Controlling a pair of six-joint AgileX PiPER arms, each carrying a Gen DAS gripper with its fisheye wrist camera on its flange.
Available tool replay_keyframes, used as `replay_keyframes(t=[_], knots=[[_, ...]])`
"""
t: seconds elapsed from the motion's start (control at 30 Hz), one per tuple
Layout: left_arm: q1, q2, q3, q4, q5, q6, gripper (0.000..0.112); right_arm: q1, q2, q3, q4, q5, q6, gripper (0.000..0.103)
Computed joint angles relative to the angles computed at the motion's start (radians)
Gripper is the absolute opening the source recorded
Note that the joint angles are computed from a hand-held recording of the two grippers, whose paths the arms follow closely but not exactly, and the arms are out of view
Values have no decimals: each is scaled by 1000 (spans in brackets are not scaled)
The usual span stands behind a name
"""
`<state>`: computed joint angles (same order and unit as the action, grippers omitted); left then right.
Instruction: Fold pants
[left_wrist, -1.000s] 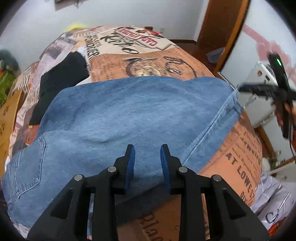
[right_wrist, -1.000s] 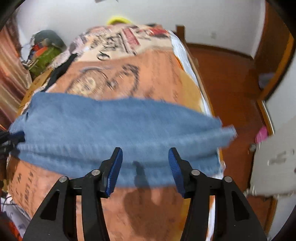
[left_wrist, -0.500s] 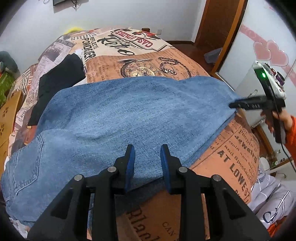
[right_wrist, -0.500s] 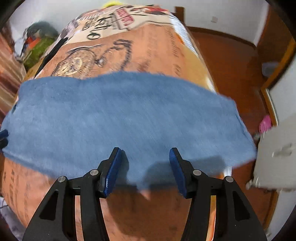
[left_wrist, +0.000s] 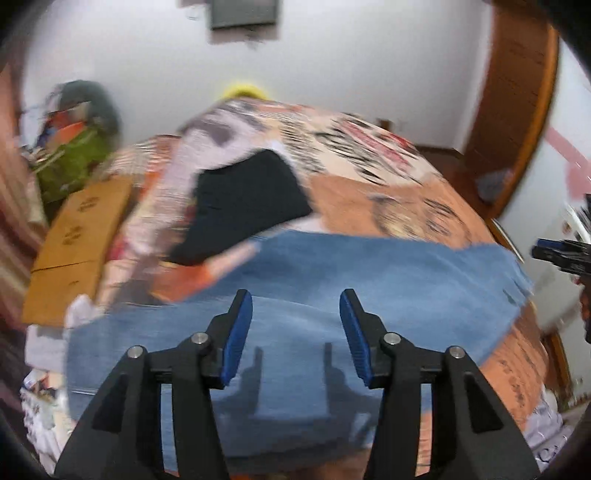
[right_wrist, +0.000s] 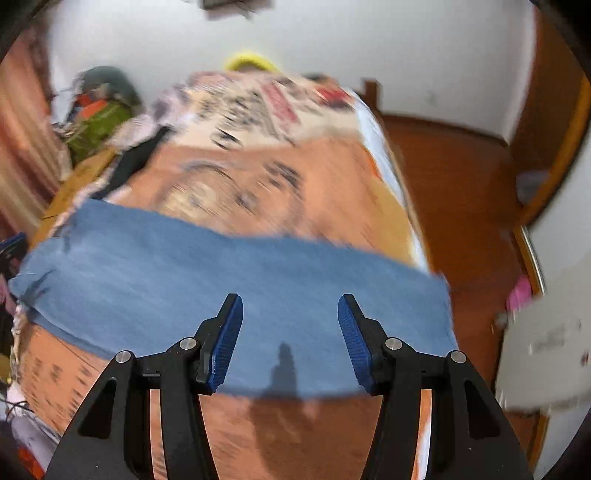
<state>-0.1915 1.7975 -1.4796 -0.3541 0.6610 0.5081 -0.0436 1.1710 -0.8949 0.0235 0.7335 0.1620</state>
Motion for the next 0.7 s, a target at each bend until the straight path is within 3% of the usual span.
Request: replay_keyframes(t=[0.2,0.4,0.6,0.7], knots=[[163,79,-145,23,53,9,52,242,190,-231,-86,-45,115,50],[321,223,-362,44,150,12,63,344,411,-468,-59,-42,57,51],[407,464,-701,145,320,-74,65,389,672,-763,14,29,-36,55],[431,619,-913,151,447,-98,65,395,790,-909,61,84,-66,56]])
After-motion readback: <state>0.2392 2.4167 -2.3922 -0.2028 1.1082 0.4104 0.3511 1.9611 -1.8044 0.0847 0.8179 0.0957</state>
